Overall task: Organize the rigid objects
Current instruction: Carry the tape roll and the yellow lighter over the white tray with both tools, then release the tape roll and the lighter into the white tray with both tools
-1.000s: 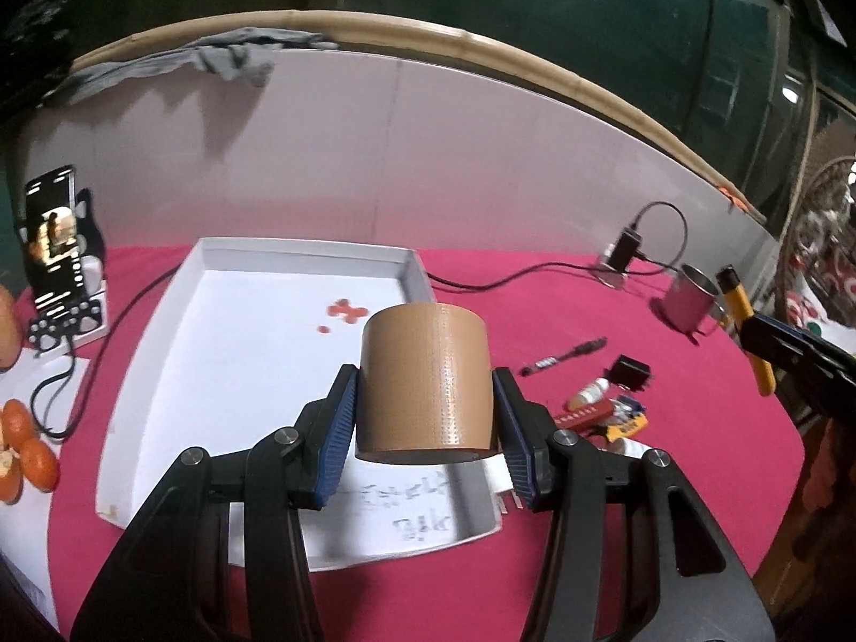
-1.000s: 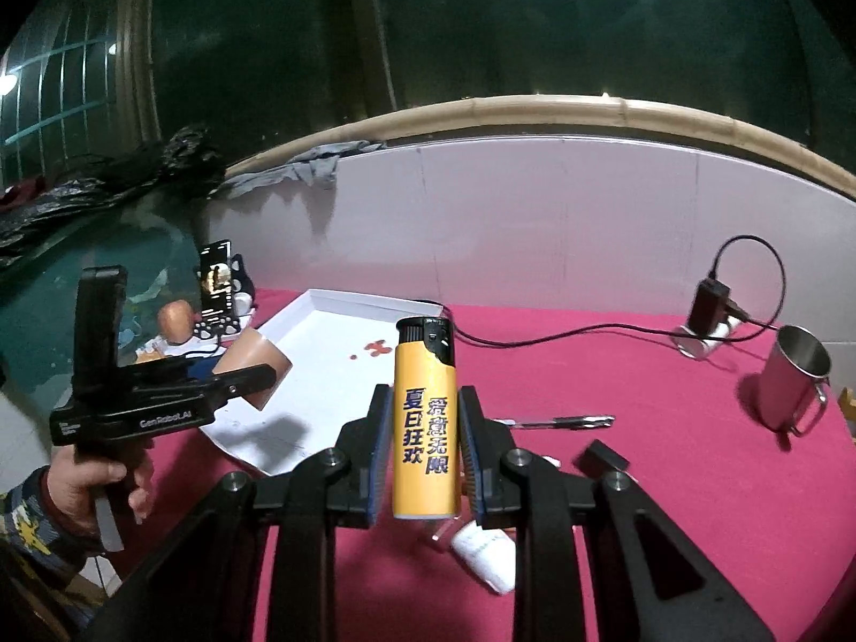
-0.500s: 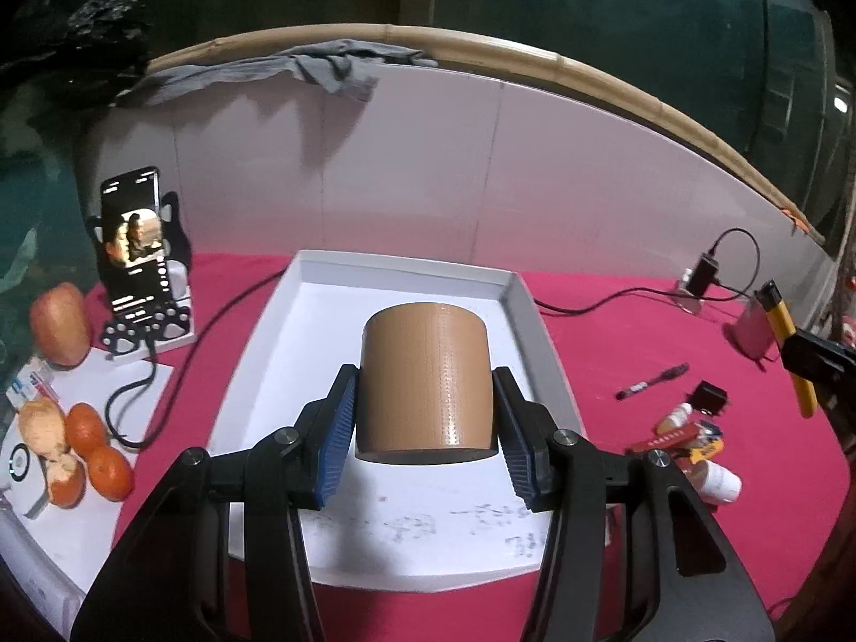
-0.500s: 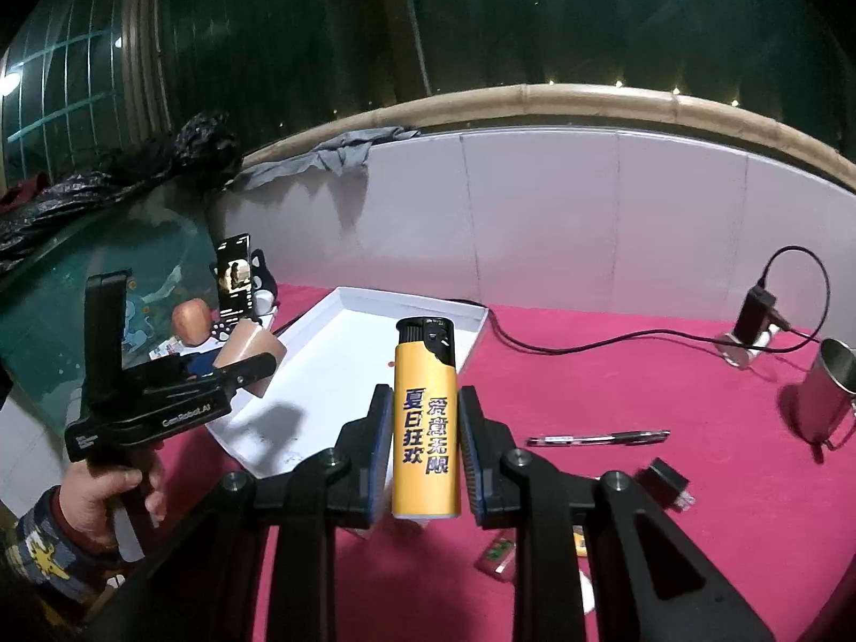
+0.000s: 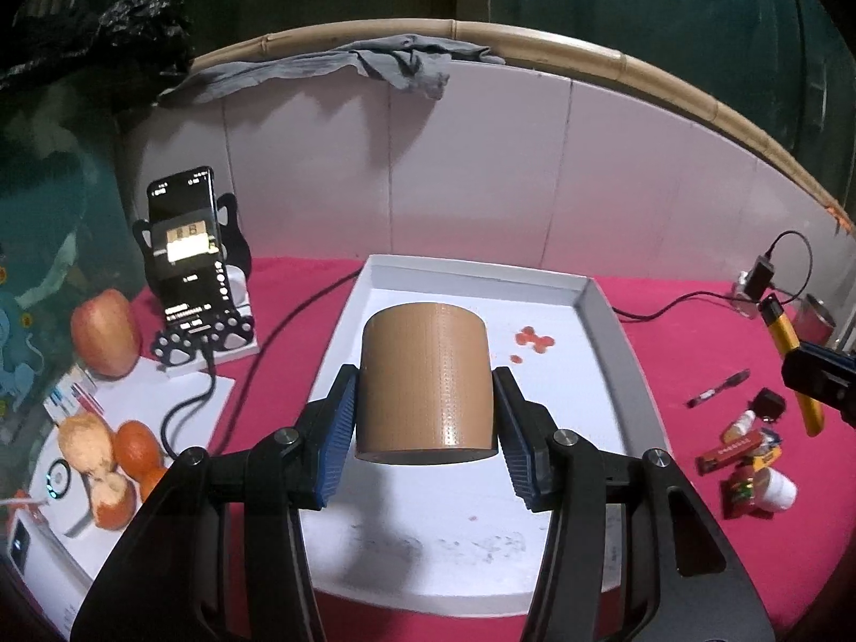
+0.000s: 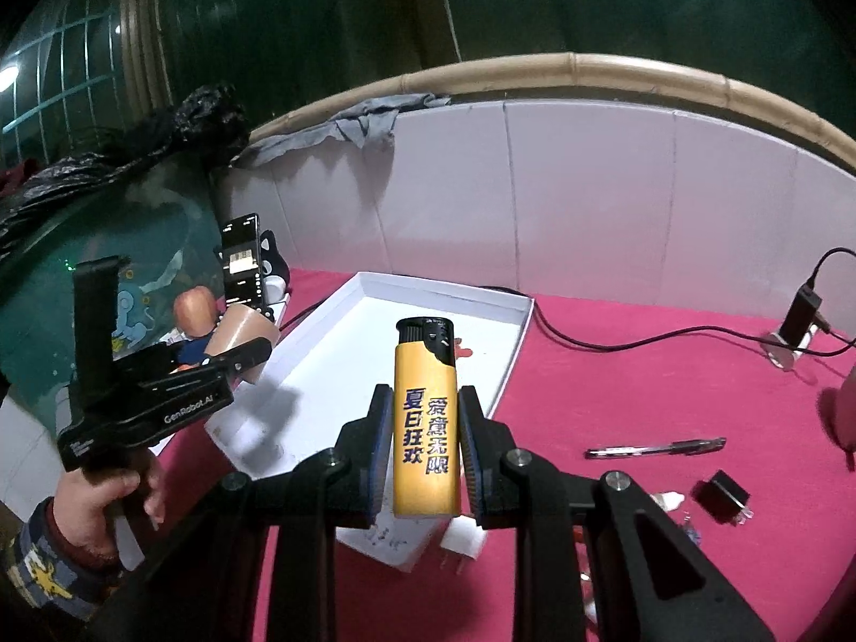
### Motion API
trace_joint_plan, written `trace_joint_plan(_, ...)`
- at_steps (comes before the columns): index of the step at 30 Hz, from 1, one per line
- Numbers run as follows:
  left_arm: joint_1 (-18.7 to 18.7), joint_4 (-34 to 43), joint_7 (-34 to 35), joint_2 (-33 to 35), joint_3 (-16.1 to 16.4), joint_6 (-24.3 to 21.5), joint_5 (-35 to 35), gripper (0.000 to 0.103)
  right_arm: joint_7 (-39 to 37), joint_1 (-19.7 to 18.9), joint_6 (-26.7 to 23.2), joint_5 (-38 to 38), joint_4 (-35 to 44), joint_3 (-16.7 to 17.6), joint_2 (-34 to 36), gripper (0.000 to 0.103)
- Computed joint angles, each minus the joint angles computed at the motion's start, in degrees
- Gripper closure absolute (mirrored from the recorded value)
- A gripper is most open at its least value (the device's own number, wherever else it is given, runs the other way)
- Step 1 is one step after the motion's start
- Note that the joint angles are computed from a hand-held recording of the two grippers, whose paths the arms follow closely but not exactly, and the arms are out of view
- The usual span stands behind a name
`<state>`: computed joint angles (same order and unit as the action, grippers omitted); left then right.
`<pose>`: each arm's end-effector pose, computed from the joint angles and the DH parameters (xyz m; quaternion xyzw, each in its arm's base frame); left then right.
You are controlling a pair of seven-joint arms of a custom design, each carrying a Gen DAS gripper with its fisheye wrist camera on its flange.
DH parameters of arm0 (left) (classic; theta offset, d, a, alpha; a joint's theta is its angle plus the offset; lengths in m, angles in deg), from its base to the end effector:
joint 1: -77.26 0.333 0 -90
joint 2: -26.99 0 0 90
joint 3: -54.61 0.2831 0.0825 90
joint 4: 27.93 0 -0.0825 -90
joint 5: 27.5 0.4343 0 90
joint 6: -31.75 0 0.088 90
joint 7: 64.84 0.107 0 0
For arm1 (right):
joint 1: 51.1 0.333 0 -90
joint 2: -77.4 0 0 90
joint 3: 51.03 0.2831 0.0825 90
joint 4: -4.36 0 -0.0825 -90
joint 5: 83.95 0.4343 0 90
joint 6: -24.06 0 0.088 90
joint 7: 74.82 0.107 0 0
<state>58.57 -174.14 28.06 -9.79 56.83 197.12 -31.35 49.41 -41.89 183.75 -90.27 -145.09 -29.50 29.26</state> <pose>0.4538 -0.1285 0.5550 -0.5320 0.7047 -0.3893 0.2623 0.3658 0.2424 0.5714 -0.6329 0.6000 -0.2826 0.3995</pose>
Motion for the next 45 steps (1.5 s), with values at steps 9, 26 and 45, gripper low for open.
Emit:
trace_joint_plan(9, 2.5, 3.7, -0.6, 4.8, -2.0, -0.5, 2.0, 0.054, 1.2, -1.1, -0.5, -1.1, 7.1, 0.3, 10.1, 0.08)
trace_joint_plan(26, 6.5, 13.9, -3.5, 16.8, -5.2, -5.1, 2.1, 0.054, 11.8, -1.0, -6.6, -15.5, 18.7, -1.0, 26.6, 0.08)
trace_joint_plan(45, 8.6, 11.8, -4.8, 15.6, -5.8, 0.7, -0.9, 0.0, 23.1, 2.0, -5.3, -29.6, 19.8, -4.0, 28.8, 0.003)
